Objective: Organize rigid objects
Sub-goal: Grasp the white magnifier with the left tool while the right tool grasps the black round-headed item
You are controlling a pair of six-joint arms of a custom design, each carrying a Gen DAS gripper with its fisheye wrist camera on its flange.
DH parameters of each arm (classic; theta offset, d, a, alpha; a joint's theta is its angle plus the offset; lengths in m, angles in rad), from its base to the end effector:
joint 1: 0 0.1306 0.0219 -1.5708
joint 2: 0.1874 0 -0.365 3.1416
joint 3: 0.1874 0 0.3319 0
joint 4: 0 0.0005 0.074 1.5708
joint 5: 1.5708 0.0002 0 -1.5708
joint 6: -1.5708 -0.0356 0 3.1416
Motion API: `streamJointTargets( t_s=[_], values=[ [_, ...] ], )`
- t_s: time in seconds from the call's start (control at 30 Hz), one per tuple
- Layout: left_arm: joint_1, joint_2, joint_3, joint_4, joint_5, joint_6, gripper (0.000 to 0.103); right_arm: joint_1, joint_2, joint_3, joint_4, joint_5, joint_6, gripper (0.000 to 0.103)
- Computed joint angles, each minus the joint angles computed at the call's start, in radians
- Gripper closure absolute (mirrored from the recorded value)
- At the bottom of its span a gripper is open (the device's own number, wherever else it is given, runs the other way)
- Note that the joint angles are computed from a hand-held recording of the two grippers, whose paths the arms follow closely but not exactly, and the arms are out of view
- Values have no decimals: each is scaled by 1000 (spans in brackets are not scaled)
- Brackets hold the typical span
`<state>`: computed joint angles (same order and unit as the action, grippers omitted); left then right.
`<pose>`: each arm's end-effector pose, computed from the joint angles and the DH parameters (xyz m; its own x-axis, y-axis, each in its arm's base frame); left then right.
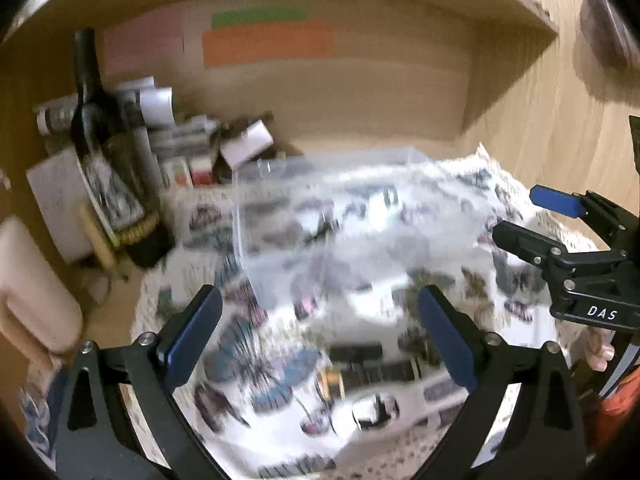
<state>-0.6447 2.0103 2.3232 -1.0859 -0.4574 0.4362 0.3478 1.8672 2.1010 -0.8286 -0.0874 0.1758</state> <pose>0.5107 -0.3649 0.4542 -0.6269 -0.0029 -0.7791 0.0239 0.9995 -0.0229 0.5680 0.2087 0.4691 -0.4474 -0.3475 -0.8240 -0.4933 0.8644 -0.0967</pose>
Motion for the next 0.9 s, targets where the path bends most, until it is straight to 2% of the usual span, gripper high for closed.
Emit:
streamJointTargets(
  t_s=[0.17, 0.27, 0.47, 0.5, 0.53, 0.6, 0.7, 0.8, 0.9],
  values=[
    [-10, -12, -83, -7, 81, 88, 4, -7, -43, -121, 11, 4, 4, 20],
    [-23, -9, -103, -16, 74, 118, 4, -21, -53, -163, -2, -20, -21, 21],
    [-44, -20, -162, 24, 52, 155, 4, -38, -65, -224, -26, -59, -64, 23],
    [-43, -23, -171, 33, 57, 159, 5, -39, -65, -226, -35, -69, -68, 29],
    [-42, -25, -179, 42, 65, 165, 10, -40, -61, -221, -50, -84, -70, 37],
    [-38, -35, -206, 74, 98, 171, 16, -38, -56, -213, -72, -104, -67, 44],
    [-33, -51, -240, 118, 140, 181, 25, -31, -50, -201, -90, -129, -52, 49],
    [-33, -69, -276, 163, 170, 186, 35, -22, -39, -183, -112, -147, -32, 61],
    [-34, -87, -308, 190, 176, 185, 38, -11, -29, -165, -131, -148, -4, 70]
  ],
)
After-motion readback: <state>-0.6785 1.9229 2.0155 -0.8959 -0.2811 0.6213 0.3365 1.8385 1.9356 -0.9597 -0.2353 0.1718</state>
